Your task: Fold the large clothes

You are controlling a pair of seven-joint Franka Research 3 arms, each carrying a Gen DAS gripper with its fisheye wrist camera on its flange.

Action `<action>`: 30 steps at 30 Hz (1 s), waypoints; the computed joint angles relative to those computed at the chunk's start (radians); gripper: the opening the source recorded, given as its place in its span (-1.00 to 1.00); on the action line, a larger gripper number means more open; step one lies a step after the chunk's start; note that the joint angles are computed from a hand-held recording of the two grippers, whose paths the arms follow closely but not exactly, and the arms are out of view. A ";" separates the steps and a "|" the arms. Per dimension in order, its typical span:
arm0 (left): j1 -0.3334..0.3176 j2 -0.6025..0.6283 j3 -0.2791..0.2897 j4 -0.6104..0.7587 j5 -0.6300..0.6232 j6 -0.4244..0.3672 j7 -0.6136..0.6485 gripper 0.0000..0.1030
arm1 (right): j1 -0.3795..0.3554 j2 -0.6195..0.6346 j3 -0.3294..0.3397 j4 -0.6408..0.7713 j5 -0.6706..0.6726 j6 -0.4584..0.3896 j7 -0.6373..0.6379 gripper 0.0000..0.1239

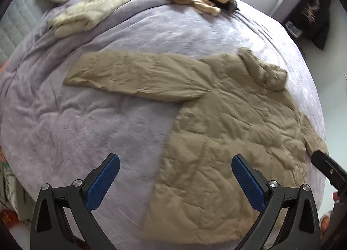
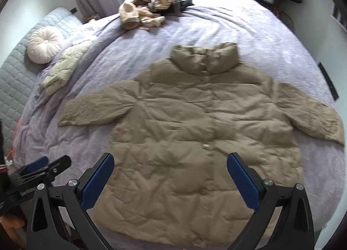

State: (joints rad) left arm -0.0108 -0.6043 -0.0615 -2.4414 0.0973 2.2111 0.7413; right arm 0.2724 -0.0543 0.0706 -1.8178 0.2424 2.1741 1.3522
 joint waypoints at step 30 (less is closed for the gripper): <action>-0.020 0.623 0.451 0.043 -1.142 0.711 0.932 0.98 | 0.153 0.677 0.044 0.568 -0.003 -0.041 0.120 -0.71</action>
State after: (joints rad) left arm -0.0305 0.0185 0.3890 -2.3987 -1.0444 2.9219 1.6736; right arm 0.4257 0.6230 0.1144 -1.2497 0.2390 2.1328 1.4719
